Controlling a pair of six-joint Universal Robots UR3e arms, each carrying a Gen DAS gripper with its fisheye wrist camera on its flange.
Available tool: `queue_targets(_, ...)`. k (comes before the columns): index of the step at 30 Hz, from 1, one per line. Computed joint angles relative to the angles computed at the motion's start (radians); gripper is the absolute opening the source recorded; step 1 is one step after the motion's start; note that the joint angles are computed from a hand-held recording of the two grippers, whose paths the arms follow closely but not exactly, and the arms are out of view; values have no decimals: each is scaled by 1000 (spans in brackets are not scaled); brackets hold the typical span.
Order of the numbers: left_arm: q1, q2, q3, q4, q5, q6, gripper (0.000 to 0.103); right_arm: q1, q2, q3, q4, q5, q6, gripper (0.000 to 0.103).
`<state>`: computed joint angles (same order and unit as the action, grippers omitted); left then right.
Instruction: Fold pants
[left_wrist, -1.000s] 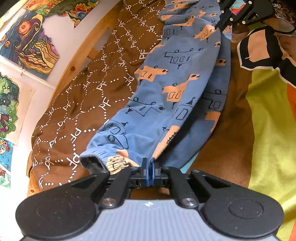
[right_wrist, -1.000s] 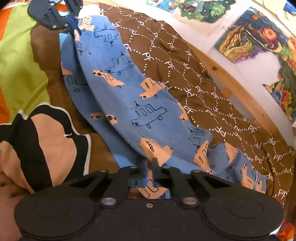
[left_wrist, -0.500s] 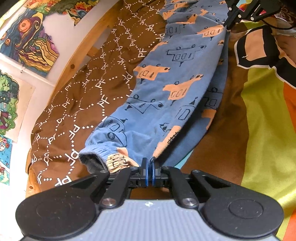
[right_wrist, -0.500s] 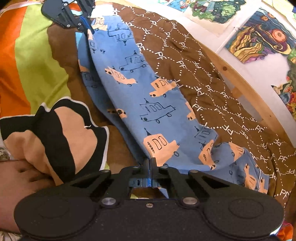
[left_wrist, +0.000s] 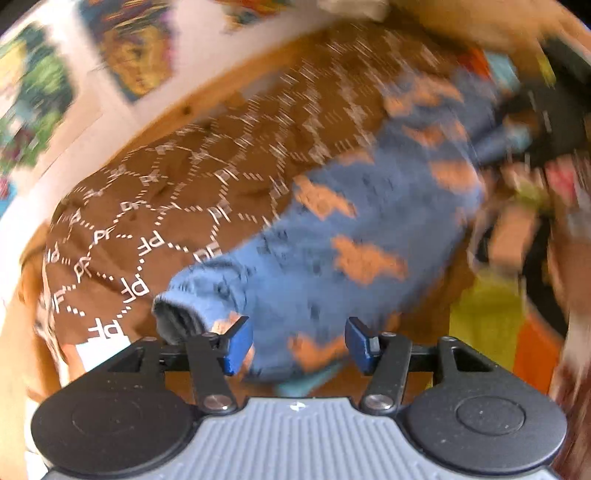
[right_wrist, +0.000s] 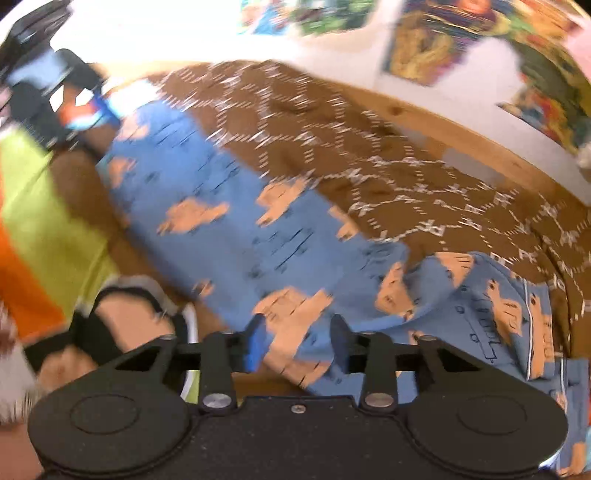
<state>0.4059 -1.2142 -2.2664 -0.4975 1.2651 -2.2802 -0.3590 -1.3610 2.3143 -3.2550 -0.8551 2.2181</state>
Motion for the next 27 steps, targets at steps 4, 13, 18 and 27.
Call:
queue_targets(4,-176,-256,77,217,194,-313,67,101,125,-126,-17,-160,140,43)
queue_targets(13,-327,-369,116,231,453,-389,79,-76,-81,24,52,-101,59,81)
queue_targets(18,-460,-429,238,278,342,-446,88,-225,-69,-96,153,38,311,85)
queue_targets(27,-699,-906,785,244,175,-325,86,-328,150,-547,591,141,342,85)
